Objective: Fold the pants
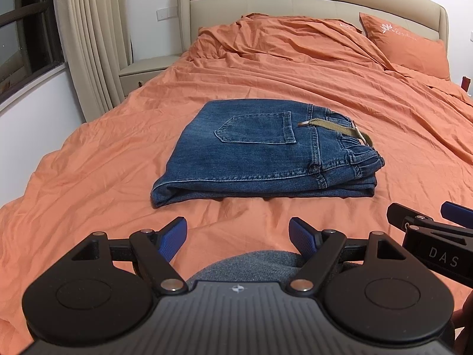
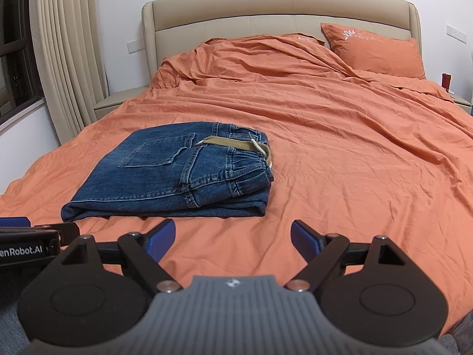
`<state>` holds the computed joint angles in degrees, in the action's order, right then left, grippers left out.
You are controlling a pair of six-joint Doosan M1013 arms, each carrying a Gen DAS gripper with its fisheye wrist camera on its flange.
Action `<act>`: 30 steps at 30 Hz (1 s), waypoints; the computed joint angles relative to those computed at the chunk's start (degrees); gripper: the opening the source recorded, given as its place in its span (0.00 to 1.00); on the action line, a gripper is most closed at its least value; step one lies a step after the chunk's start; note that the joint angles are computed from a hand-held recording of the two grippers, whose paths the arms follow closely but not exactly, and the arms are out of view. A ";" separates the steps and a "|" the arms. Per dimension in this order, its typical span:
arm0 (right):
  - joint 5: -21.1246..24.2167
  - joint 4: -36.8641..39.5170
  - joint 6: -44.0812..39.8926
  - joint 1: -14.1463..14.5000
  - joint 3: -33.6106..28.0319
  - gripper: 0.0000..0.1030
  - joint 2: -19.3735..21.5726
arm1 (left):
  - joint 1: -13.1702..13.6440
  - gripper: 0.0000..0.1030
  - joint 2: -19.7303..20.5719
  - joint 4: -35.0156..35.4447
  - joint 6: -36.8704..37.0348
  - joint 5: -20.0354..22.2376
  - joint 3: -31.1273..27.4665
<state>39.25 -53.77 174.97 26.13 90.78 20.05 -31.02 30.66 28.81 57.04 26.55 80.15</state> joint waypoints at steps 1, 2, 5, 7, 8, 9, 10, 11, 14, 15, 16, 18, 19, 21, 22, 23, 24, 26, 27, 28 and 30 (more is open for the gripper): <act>0.00 0.00 0.00 0.00 0.00 0.79 0.00 | 0.02 0.89 0.09 0.19 -0.10 -0.02 -0.07; -0.09 0.08 -0.13 -0.03 0.03 0.79 -0.03 | 0.02 0.89 0.09 0.19 -0.10 -0.02 -0.07; -0.04 -0.02 0.02 -0.01 0.03 0.79 -0.02 | 0.01 0.89 0.10 0.06 -0.10 -0.03 -0.07; 0.03 0.07 -0.06 0.00 -0.04 0.79 0.01 | 0.01 0.89 0.11 0.13 -0.11 -0.01 -0.08; 0.03 0.07 -0.06 0.00 -0.04 0.79 0.01 | -0.01 0.89 0.03 0.16 -0.16 -0.01 0.00; 0.03 0.07 -0.06 0.00 -0.04 0.79 0.01 | -0.01 0.89 0.03 0.19 -0.18 -0.03 0.00; 0.03 0.07 -0.06 0.00 -0.04 0.79 0.01 | 0.01 0.89 0.12 0.12 -0.13 0.00 -0.09; 0.05 0.06 -0.05 0.01 -0.04 0.79 0.00 | 0.01 0.89 0.12 0.12 -0.13 0.00 -0.09; 0.06 0.09 -0.07 0.01 -0.06 0.79 0.01 | 0.00 0.89 0.12 0.17 -0.14 -0.01 -0.08; 0.06 0.09 -0.07 0.01 -0.06 0.79 0.01 | -0.02 0.89 0.03 0.17 -0.13 0.00 0.01; 0.16 0.26 -0.14 0.01 -0.09 0.79 0.02 | -0.01 0.89 0.12 0.21 -0.19 -0.02 -0.06; 0.37 0.40 -0.16 0.04 -0.17 0.79 0.08 | -0.02 0.89 0.02 0.09 -0.07 -0.09 0.05; 0.49 0.47 -0.24 0.06 -0.19 0.79 0.08 | 0.00 0.89 0.04 -0.15 0.20 -0.11 0.03; 0.46 0.46 -0.24 0.07 -0.18 0.79 0.08 | 0.00 0.89 0.00 -0.25 0.33 -0.12 0.07; 0.47 0.44 -0.22 0.08 -0.16 0.79 0.07 | -0.02 0.89 -0.01 -0.17 0.25 -0.11 0.09; 0.52 0.48 -0.25 0.08 -0.21 0.79 0.10 | -0.02 0.89 0.00 -0.12 0.18 -0.08 0.06; 0.52 0.48 -0.25 0.08 -0.21 0.79 0.10 | -0.06 0.89 -0.07 -0.02 0.11 -0.05 0.13; 0.58 0.46 -0.21 0.09 -0.22 0.79 0.10 | -0.03 0.88 0.00 -0.14 0.22 -0.06 0.05; 0.63 0.46 -0.22 0.10 -0.22 0.79 0.10 | -0.03 0.88 0.00 -0.14 0.22 -0.04 0.05; 0.58 0.46 -0.24 0.09 -0.18 0.79 0.07 | -0.05 0.88 -0.01 -0.10 0.21 -0.04 0.06; 0.51 0.64 -0.47 0.07 -0.19 0.79 0.06 | -0.02 0.88 0.00 -0.34 0.84 -0.15 0.10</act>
<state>39.76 -53.13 174.50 26.20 90.60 20.11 -31.04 30.66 28.47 57.88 26.39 80.25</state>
